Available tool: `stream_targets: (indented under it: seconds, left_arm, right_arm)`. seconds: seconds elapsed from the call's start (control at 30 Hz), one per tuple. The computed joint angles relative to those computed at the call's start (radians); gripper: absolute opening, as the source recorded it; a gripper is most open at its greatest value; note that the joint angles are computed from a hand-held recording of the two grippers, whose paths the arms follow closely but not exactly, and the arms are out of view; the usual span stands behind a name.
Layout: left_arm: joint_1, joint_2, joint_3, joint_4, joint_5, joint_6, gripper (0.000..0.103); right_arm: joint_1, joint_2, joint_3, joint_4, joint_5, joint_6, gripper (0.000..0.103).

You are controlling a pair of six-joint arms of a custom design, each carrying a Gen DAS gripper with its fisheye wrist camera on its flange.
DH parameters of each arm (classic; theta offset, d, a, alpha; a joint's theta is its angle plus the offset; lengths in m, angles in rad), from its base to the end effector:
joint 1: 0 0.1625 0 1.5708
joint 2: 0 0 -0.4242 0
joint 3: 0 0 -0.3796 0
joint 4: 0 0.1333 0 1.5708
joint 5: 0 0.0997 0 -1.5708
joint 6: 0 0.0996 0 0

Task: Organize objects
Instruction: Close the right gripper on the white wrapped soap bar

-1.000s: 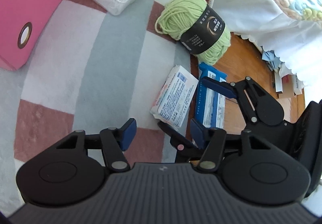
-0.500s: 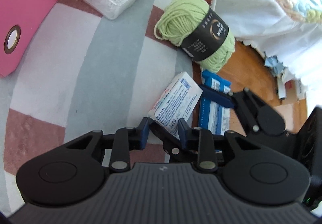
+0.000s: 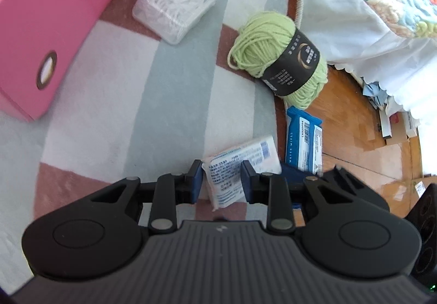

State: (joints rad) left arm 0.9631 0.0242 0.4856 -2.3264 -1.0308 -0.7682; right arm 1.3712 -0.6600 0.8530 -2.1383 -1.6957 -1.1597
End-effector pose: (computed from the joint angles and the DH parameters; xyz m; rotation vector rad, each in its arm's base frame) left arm -0.3469 -0.8220 -0.0916 -0.3176 2.7634 -0.7538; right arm -0.0474 -0.8440 0.2943 1.2613 -2.4941 0.3020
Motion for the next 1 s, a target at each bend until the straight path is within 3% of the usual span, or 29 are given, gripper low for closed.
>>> stream_targets:
  seconds: [0.2, 0.47, 0.57, 0.67, 1.0]
  left_arm:
    - [0.005, -0.023, 0.042, -0.006, -0.007, 0.016, 0.029]
    - [-0.007, -0.072, 0.157, -0.056, -0.004, 0.03, 0.029]
    - [-0.013, -0.082, 0.185, -0.069, 0.002, 0.05, 0.028]
    - [-0.025, -0.065, 0.142, -0.006, 0.028, 0.105, 0.025]
    - [-0.019, -0.087, 0.197, -0.058, 0.016, 0.096, 0.025]
  right_arm:
    - [-0.005, -0.07, 0.139, -0.081, 0.007, 0.008, 0.088]
    - [-0.016, -0.077, 0.189, -0.219, 0.035, 0.056, 0.086]
    - [-0.023, -0.083, 0.199, -0.226, 0.052, 0.071, 0.084]
    - [-0.03, -0.081, 0.193, -0.189, 0.079, 0.105, 0.079]
    - [-0.031, -0.096, 0.296, -0.341, 0.075, 0.116, 0.089]
